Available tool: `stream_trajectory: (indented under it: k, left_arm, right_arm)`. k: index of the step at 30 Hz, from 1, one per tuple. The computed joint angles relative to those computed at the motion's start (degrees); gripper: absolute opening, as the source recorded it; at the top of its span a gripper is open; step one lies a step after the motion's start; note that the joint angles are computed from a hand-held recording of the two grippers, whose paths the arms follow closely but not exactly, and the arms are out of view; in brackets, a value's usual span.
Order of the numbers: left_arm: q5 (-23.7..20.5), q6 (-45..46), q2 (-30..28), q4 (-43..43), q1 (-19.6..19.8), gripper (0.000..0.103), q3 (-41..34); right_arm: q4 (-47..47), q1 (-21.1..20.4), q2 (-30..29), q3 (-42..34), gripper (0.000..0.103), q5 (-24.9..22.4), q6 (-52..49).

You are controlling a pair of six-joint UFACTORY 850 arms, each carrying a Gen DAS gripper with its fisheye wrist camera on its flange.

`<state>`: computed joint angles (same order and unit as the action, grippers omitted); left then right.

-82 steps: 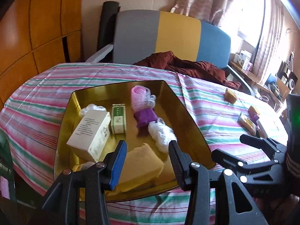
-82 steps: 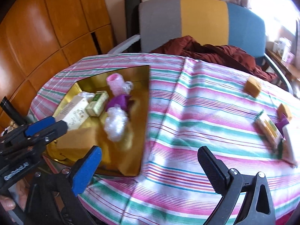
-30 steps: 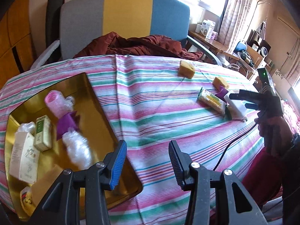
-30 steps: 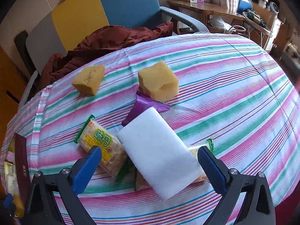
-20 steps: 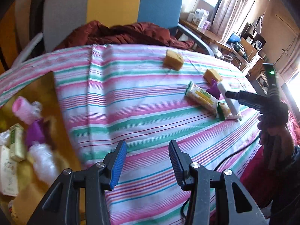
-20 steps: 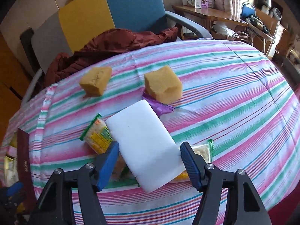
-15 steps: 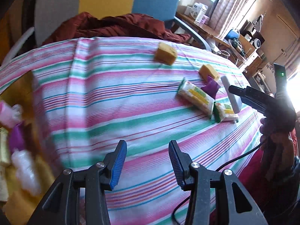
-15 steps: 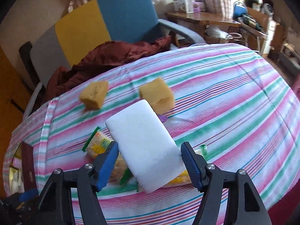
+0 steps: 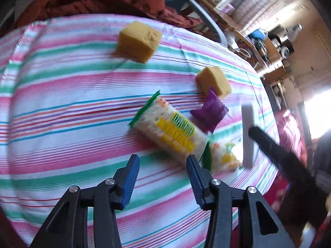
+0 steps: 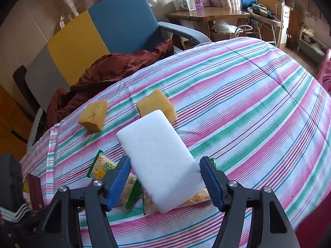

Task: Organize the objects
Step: 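Grasp the WEIDAN cracker pack with the left gripper while the right grasps the white eraser block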

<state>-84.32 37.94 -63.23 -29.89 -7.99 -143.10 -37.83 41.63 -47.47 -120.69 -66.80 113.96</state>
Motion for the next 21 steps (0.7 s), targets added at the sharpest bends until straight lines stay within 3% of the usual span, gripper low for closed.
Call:
stream_trajectory:
  k: [4, 10, 13, 18, 21]
  left_arm:
    - [1.13, -5.01, -0.9, -0.46, -1.31, 0.059, -1.14]
    - [2.68, -9.07, -2.68, 1.8, -3.46, 0.063, -3.68]
    - [7.57, -6.82, 0.05, 4.11, -4.63, 0.064, 1.04]
    - [11.92, -2.34, 1.39, 8.47, -6.53, 0.07, 3.19]
    - [18.34, 4.42, 6.22, 9.81, -7.14, 0.072, 12.01]
  right_arm:
    - [-0.67, -0.02, 1.36, 2.33, 0.069, 1.85, 1.83]
    - [-3.02, 0.35, 3.44, 5.58, 0.069, 2.75, 6.36]
    - [-3.58, 0.42, 3.96, 6.33, 0.069, 2.7, 7.37]
    - [-3.38, 0.27, 3.81, 6.11, 0.069, 2.82, 6.86]
    - [-3.29, 0.14, 4.02, 6.54, 0.069, 3.12, 6.98]
